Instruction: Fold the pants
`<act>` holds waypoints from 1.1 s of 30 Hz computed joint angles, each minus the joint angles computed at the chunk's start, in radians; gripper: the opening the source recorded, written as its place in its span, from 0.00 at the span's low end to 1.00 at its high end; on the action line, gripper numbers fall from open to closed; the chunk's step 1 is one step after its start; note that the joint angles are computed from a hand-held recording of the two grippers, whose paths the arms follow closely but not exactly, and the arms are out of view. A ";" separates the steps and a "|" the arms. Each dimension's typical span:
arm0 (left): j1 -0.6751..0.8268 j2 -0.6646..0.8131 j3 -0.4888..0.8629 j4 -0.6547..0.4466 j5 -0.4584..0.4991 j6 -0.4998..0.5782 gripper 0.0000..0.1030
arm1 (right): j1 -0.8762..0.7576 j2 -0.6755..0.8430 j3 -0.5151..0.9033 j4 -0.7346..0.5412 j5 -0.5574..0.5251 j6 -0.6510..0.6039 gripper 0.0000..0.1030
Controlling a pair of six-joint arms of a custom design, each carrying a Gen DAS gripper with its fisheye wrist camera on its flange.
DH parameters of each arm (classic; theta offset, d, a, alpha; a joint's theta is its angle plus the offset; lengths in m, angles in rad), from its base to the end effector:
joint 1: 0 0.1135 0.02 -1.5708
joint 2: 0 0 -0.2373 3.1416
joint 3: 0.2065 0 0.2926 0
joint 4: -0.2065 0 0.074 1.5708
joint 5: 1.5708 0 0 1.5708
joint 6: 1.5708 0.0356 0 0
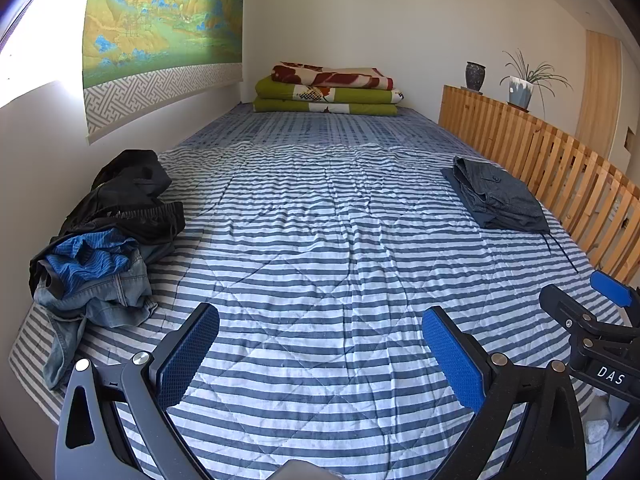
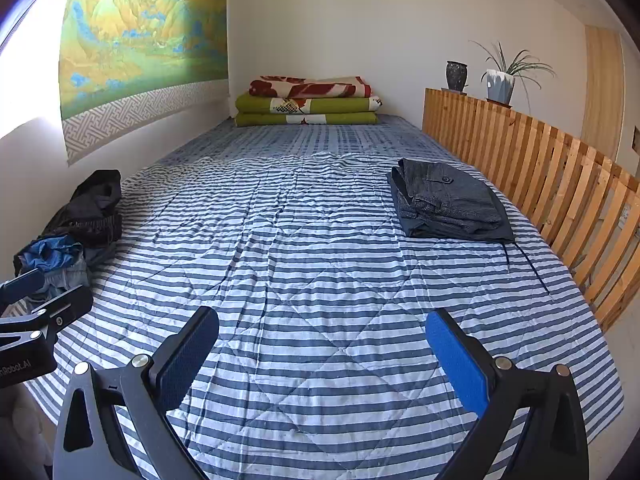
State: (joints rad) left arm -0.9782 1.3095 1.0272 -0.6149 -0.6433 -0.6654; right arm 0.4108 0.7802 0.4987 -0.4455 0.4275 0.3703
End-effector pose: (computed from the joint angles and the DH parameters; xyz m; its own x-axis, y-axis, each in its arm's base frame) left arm 0.1933 -0.2489 0.2405 -0.6241 0.0425 -0.7802 0.0882 0.9960 -0.0163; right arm 0.2100 0.0754 0.1878 -0.5968 0.0993 -0.7963 0.1465 0.9891 0.0135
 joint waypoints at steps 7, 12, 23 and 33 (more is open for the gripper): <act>0.004 0.003 0.000 0.000 0.005 0.002 0.99 | -0.002 0.011 0.005 0.004 -0.003 0.002 0.99; 0.006 0.003 0.003 0.001 0.008 0.009 1.00 | 0.004 0.013 0.005 0.005 0.003 0.003 0.99; 0.007 -0.002 0.003 -0.001 0.010 0.011 1.00 | 0.006 0.028 0.009 0.009 0.005 0.008 0.99; 0.010 0.004 0.008 -0.003 0.016 0.014 0.99 | 0.013 0.046 0.009 0.022 0.011 0.001 0.99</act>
